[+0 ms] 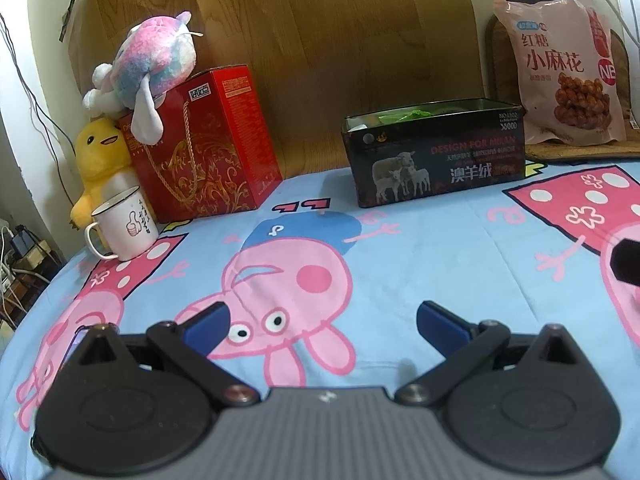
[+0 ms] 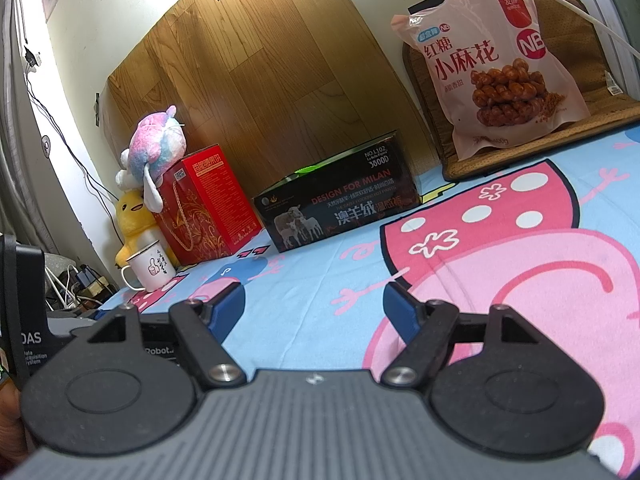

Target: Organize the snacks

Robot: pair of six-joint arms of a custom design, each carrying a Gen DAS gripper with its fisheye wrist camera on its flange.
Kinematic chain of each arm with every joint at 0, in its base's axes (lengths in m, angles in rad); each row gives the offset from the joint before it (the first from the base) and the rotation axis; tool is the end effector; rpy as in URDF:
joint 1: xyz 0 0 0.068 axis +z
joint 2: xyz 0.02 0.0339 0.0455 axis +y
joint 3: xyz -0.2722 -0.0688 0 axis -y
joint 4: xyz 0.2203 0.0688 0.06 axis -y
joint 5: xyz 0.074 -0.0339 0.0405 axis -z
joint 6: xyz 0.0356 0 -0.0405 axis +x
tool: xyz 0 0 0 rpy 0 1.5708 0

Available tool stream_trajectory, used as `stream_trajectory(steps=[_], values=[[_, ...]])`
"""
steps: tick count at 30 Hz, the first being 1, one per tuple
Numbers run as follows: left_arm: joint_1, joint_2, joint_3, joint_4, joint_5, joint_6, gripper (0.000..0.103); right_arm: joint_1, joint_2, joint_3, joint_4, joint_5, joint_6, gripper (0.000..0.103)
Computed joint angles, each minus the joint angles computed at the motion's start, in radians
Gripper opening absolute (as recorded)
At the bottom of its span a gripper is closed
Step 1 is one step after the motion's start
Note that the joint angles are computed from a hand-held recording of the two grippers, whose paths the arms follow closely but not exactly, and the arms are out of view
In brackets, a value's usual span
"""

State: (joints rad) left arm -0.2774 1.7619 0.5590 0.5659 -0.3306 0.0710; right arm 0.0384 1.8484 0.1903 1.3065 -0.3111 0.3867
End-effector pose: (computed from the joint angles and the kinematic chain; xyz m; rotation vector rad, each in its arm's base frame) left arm 0.2854 -0.0693 0.1327 0.1965 2.1700 0.2475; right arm 0.2359 0.0200 0.1134 0.1267 1.9443 0.5822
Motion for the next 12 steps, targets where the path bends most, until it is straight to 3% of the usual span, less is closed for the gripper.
stream_trajectory(steps=[12], values=[[0.016,-0.022,-0.003,-0.018,0.069,0.01,0.103,0.0,0.0,0.0,0.0,0.0,0.0,0.078]])
